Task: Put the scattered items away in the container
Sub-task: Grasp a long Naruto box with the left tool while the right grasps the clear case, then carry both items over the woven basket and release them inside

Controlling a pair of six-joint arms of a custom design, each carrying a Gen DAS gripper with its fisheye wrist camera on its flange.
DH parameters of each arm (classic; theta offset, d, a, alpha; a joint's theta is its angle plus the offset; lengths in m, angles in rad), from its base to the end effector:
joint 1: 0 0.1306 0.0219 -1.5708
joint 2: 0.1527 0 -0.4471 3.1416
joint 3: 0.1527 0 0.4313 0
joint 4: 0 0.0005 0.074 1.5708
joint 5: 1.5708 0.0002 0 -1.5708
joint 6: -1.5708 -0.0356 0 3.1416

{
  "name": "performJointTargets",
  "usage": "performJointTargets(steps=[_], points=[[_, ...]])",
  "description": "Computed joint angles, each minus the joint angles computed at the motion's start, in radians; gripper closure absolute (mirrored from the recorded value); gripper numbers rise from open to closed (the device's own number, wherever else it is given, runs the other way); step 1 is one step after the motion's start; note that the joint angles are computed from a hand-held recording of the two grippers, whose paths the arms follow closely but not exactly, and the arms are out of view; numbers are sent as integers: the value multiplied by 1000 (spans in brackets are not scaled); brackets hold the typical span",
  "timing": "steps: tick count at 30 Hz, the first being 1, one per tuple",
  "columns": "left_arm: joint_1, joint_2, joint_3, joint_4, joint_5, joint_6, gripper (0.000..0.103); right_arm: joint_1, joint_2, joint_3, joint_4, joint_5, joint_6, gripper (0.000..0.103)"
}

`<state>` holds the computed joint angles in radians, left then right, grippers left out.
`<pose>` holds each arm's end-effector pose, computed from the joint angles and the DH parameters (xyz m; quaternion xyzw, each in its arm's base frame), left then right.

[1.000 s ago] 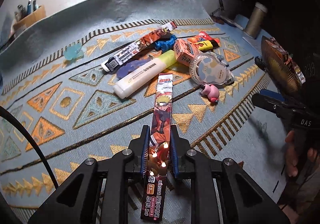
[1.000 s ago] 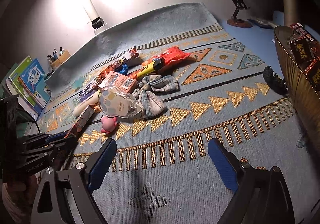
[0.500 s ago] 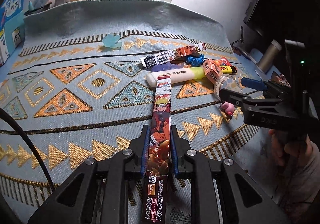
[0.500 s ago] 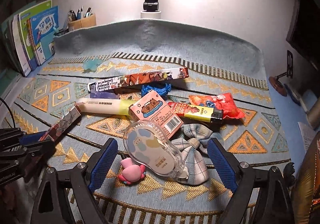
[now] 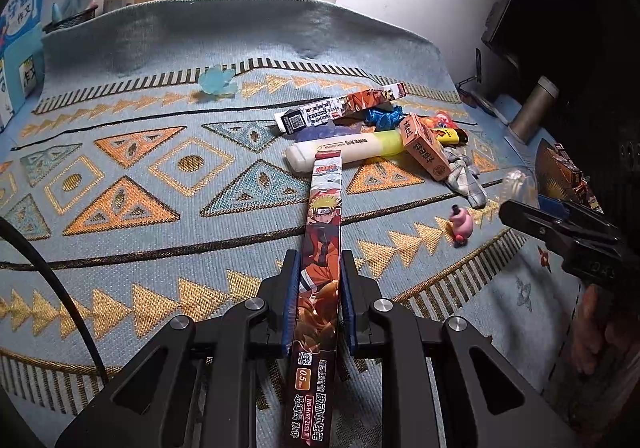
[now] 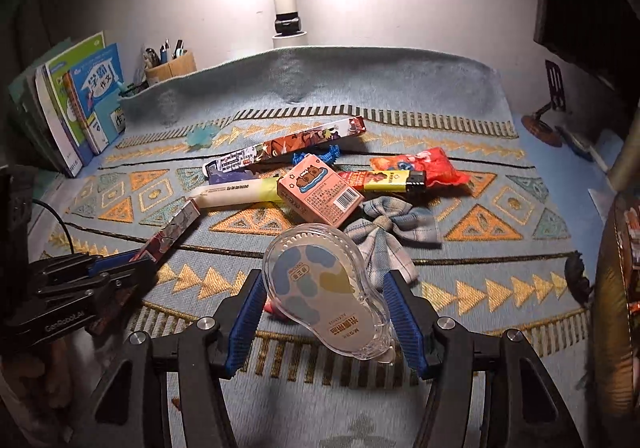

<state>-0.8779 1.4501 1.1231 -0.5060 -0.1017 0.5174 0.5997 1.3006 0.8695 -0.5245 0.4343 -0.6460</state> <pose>0.3333 -0.3966 0.3578 0.1490 0.9197 -0.1950 0.3064 0.3575 0.2257 0.3075 0.0868 0.9289 0.0057 0.3599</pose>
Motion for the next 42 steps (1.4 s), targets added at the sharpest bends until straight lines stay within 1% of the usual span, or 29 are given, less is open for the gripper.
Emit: performJointTargets(steps=[4, 7, 9, 11, 12, 14, 15, 17, 19, 20, 21, 22, 24, 26, 28, 30, 33, 34, 35, 36, 37, 38, 39, 40, 41, 42], points=[[-21, -19, -7, 27, -31, -25, 88, 33, -99, -68, -35, 30, -124, 44], [-32, -35, 2, 31, -18, 14, 88, 51, -186, -112, -47, 54, -181, 44], [-45, -49, 13, 49, -7, 29, 88, 65, -251, -137, -64, 93, -216, 44], [-68, -48, 48, 37, -11, 10, 88, 84, -323, -154, -108, 165, -254, 44], [-82, -42, 73, 24, -21, -8, 88, 94, -363, -160, -147, 221, -278, 44], [-112, -26, 125, 4, -31, -47, 88, 112, -444, -164, -253, 349, -344, 44], [-125, -12, 156, -6, -26, -63, 88, 119, -486, -164, -317, 411, -393, 44], [-147, 19, 216, -20, -5, -86, 88, 120, -573, -160, -473, 516, -522, 44], [-168, 58, 283, -21, 18, -106, 88, 88, -648, -152, -636, 568, -655, 43], [-179, 83, 323, -25, 35, -116, 88, 57, -691, -154, -676, 568, -679, 43], [-192, 111, 366, -32, 50, -126, 88, 17, -735, -160, -685, 554, -676, 43], [-206, 142, 414, -41, 63, -134, 88, -29, -775, -167, -675, 530, -655, 43], [-237, 207, 509, -58, 89, -150, 88, -142, -833, -179, -623, 449, -571, 43], [-260, 277, 606, -85, 121, -150, 88, -255, -857, -193, -570, 363, -488, 43], [-276, 343, 691, -102, 180, -129, 88, -373, -875, -211, -513, 257, -410, 43], [-288, 408, 774, -119, 233, -122, 88, -497, -888, -229, -461, 151, -349, 43], [-305, 509, 914, -163, 256, -129, 88, -671, -891, -253, -398, -33, -281, 43], [-307, 540, 954, -172, 264, -120, 88, -713, -889, -260, -381, -83, -266, 43], [-307, 570, 991, -180, 275, -103, 83, -744, -885, -267, -364, -119, -256, 43], [-306, 603, 1035, -199, 290, -82, 73, -770, -881, -273, -349, -149, -247, 43], [-303, 634, 1074, -222, 315, -62, 72, -804, -875, -282, -324, -197, -230, 43], [-299, 670, 1124, -259, 349, -45, 72, -860, -876, -295, -285, -289, -199, 42], [-295, 704, 1175, -301, 384, -28, 72, -922, -883, -310, -240, -400, -171, 42], [-291, 722, 1198, -324, 406, -9, 72, -959, -881, -314, -223, -468, -148, 38], [-289, 720, 1190, -319, 410, 11, 72, -970, -880, -308, -227, -484, -126, 28], [-287, 701, 1153, -290, 411, 22, 72, -953, -888, -302, -235, -443, -115, 24]])
